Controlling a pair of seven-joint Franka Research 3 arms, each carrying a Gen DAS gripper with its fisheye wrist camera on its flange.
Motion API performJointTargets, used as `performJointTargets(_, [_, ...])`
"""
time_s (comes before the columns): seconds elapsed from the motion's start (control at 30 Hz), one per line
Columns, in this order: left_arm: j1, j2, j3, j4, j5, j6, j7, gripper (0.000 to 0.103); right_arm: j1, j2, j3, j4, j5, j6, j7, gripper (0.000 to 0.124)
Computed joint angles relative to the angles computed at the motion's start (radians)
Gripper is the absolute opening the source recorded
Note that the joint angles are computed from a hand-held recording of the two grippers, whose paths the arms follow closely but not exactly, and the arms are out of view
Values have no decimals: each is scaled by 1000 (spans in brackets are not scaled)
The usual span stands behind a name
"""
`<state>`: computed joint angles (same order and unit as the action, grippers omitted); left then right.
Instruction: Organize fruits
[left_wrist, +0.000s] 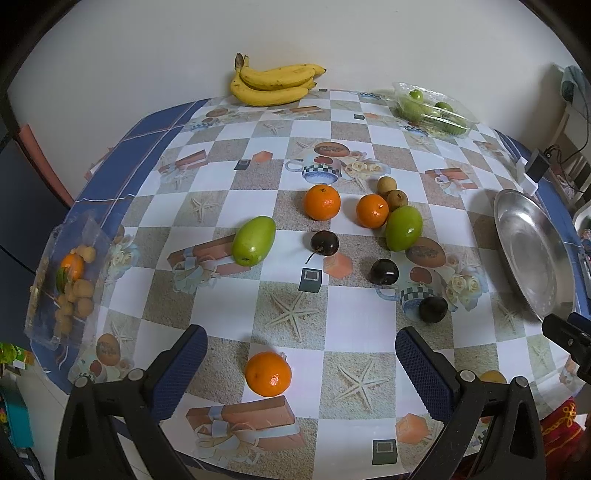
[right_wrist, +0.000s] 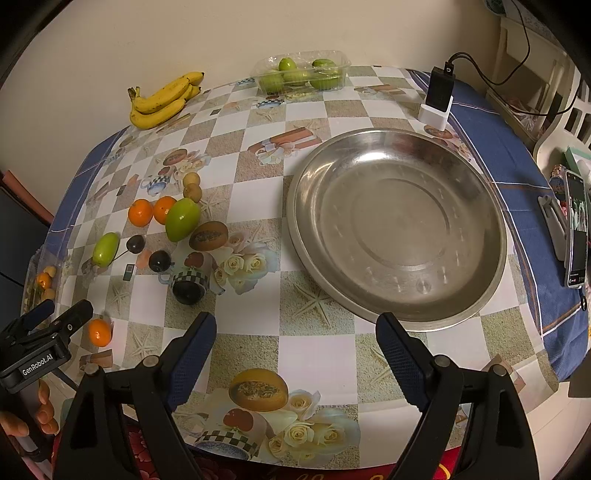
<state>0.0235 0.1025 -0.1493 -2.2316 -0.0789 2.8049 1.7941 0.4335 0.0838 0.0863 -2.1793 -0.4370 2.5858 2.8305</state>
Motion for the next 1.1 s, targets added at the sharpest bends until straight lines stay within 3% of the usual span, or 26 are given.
performJointTargets(0.63, [-1,8,-4,5,8,-5,-5,103,1,3,-1,4,6,-3,-7,89])
performJointTargets(1.1, [6,4,-17,4,-86,-11,97,103,0,3,-1,4,8,-5,-11,89])
